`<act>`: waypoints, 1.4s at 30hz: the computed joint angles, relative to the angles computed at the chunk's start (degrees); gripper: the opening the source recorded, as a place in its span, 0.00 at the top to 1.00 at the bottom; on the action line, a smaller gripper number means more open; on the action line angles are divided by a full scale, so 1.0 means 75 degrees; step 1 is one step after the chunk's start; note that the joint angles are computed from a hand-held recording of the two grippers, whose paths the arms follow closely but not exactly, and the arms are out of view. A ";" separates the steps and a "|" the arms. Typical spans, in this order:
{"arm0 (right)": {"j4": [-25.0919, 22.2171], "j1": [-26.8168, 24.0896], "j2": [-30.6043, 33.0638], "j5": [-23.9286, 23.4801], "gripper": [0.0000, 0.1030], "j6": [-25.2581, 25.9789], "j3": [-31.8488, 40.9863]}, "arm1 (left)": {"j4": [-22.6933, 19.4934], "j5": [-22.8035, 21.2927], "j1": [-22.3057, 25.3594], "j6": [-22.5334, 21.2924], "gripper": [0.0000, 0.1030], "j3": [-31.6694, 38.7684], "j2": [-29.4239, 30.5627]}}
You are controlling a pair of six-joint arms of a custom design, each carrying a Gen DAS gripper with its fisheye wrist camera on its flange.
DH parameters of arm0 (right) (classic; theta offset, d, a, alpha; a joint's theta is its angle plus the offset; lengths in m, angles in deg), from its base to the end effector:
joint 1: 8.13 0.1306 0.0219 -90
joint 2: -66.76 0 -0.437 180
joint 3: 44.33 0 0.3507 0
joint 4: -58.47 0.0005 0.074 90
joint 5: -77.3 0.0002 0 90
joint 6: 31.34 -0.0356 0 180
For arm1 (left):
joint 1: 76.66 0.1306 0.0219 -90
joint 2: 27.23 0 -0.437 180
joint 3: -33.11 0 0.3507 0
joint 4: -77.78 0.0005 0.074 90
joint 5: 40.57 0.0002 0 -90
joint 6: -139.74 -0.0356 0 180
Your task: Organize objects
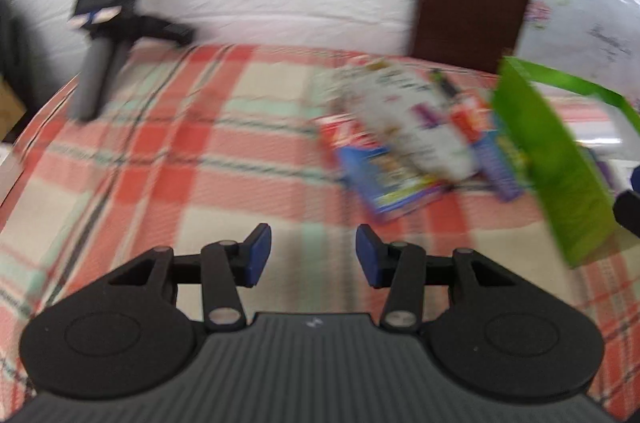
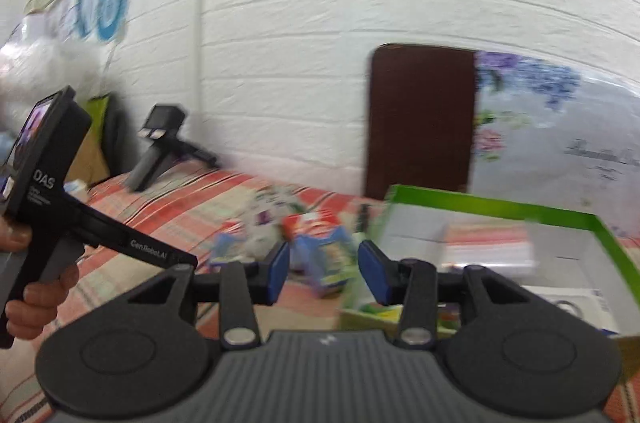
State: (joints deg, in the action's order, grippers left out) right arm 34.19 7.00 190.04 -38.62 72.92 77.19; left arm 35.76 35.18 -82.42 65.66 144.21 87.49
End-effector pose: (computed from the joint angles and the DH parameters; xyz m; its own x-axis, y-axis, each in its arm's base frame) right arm 0.6789 0.1992 0.4384 -0.2595 -0.2997 -0.9181 -0.6994 0.7139 -0.0353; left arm 0.6280 -0.0550 0.4277 -0.6638 -0.2002 -0.7206 -0.2662 0.9636 -0.0225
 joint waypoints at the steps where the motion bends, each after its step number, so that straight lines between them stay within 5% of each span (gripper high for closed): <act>1: -0.0129 0.0130 -0.0012 0.0029 0.61 0.0225 -0.0010 | 0.0087 0.0003 0.0123 0.0114 0.53 -0.0179 -0.0063; 11: -0.1920 0.1021 0.1650 0.1622 0.61 0.1576 0.2717 | 0.1128 0.0508 0.0575 0.0633 0.48 -0.1009 -0.0392; 13: -0.2296 0.1092 0.1968 0.1786 0.72 0.1826 0.3219 | 0.1130 0.0854 0.0618 0.0755 0.48 -0.1012 -0.0423; 15: -0.1831 0.1130 0.1751 0.1863 0.82 0.1996 0.2766 | 0.1110 0.1264 0.0668 0.0938 0.48 -0.1026 -0.0487; 20: -0.1155 0.0850 0.0626 0.0809 0.88 0.1439 0.1235 | 0.1174 0.2157 0.0718 0.1304 0.43 -0.1134 -0.0727; 23: -0.1133 0.0539 -0.0219 -0.0206 0.88 0.1733 0.0062 | 0.1227 0.2578 0.0656 0.1401 0.35 -0.1223 -0.0880; 25: -0.1572 0.0316 -0.0649 -0.0718 0.88 0.2206 -0.0493 | 0.1196 0.2864 0.0611 0.1460 0.31 -0.1308 -0.0975; 27: -0.2688 0.0049 -0.0794 -0.1447 0.87 0.2525 -0.0551 | 0.1135 0.3090 0.0530 0.1516 0.30 -0.1415 -0.1065; 29: -0.3588 -0.0183 -0.0863 -0.2032 0.85 0.2669 -0.0625 | 0.0975 0.3337 0.0449 0.1527 0.30 -0.1431 -0.1091; 33: -0.2810 -0.0327 -0.1201 -0.1868 0.47 0.2081 -0.1331 | 0.0774 0.3240 0.0206 0.1540 0.30 -0.1470 -0.1185; 35: -0.2683 -0.0360 -0.1185 -0.1919 0.44 0.1861 -0.1290 | 0.0618 0.3170 0.0088 0.1485 0.30 -0.1438 -0.1226; 39: -0.2673 -0.0345 -0.1033 -0.2083 0.18 0.2064 -0.1104 | 0.0134 0.2466 -0.0219 0.1025 0.20 -0.1251 -0.1199; 42: -0.2703 -0.0209 -0.0800 -0.1857 0.14 0.2380 -0.0904 | -0.0144 0.1839 -0.0340 0.0833 0.18 -0.1053 -0.1034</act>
